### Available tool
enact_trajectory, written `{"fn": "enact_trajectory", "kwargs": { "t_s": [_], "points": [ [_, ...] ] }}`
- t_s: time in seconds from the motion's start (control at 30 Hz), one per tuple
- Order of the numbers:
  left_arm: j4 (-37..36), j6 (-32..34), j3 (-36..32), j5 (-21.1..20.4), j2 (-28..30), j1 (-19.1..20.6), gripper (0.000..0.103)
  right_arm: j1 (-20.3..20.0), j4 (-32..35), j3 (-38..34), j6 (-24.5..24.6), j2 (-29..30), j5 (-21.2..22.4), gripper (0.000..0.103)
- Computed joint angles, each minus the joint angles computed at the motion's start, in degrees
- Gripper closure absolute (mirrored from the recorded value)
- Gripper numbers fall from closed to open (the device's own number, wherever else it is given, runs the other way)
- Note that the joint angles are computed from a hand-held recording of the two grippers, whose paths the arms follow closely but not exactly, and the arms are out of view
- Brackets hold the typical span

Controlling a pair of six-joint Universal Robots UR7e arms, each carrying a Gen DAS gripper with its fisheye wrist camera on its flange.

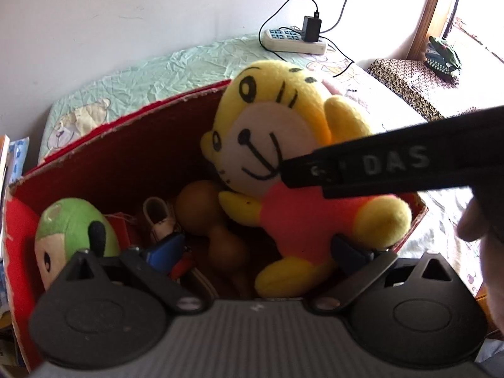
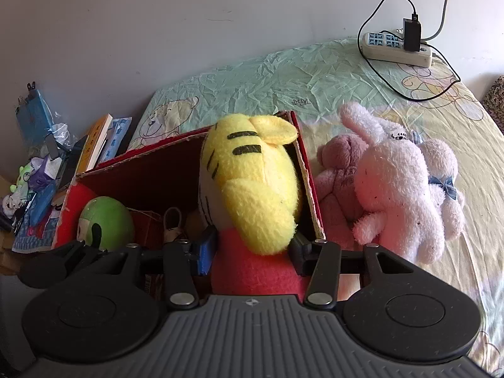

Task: Organize objects
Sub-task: 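Carry the tiger plush into the red box and open the right gripper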

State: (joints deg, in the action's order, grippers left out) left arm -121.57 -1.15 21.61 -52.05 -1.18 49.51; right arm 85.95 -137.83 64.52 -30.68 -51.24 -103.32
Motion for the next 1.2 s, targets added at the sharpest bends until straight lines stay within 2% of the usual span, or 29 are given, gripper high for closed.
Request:
{"fn": "enact_trajectory", "kwargs": {
  "t_s": [0.03,0.07,0.1,0.2,0.33,0.4,0.53,0.7,0.93,1.2],
  "points": [
    [0.56,-0.46,-0.43,-0.13,0.14,0.06,0.001,0.06,-1.34,1.07,-0.55,-0.65,-0.04,0.051],
    [1.26,-0.99,-1.16,-0.36,0.42,0.15,0.001,0.05,-3.11,2.07,-1.06,-1.24,0.05,0.044],
    [2.07,-1.64,-1.84,-0.58,0.65,0.16,0.001,-0.16,-4.14,3.00,-1.38,-1.97,1.15,0.041],
    [3.55,-2.93,-3.43,-1.08,1.29,0.25,0.000,-0.68,-4.77,4.19,-0.58,-3.33,3.13,0.042],
    [4.61,-3.40,-4.33,0.71,1.87,-0.22,0.000,-1.30,-6.85,5.77,0.75,-4.39,4.59,0.053],
    [5.62,-3.88,-5.34,1.74,2.45,-0.51,0.000,-1.78,-5.57,5.47,2.40,-4.43,5.22,0.059],
    [6.26,-5.35,-4.80,4.14,2.38,-1.19,0.001,-2.73,-2.85,5.48,5.33,-4.86,6.12,0.065],
    [8.40,-8.74,-4.63,7.07,2.05,-1.99,0.001,-3.20,-3.55,7.61,3.53,-6.51,6.99,0.068],
    [7.70,-13.59,1.70,13.30,-1.14,-3.96,0.001,-3.63,-2.39,8.75,1.14,-8.29,7.91,0.067],
    [14.85,-24.13,2.35,21.08,-1.45,-6.36,0.001,-4.42,0.09,9.30,-4.20,-10.21,10.55,0.067]
  ]
}}
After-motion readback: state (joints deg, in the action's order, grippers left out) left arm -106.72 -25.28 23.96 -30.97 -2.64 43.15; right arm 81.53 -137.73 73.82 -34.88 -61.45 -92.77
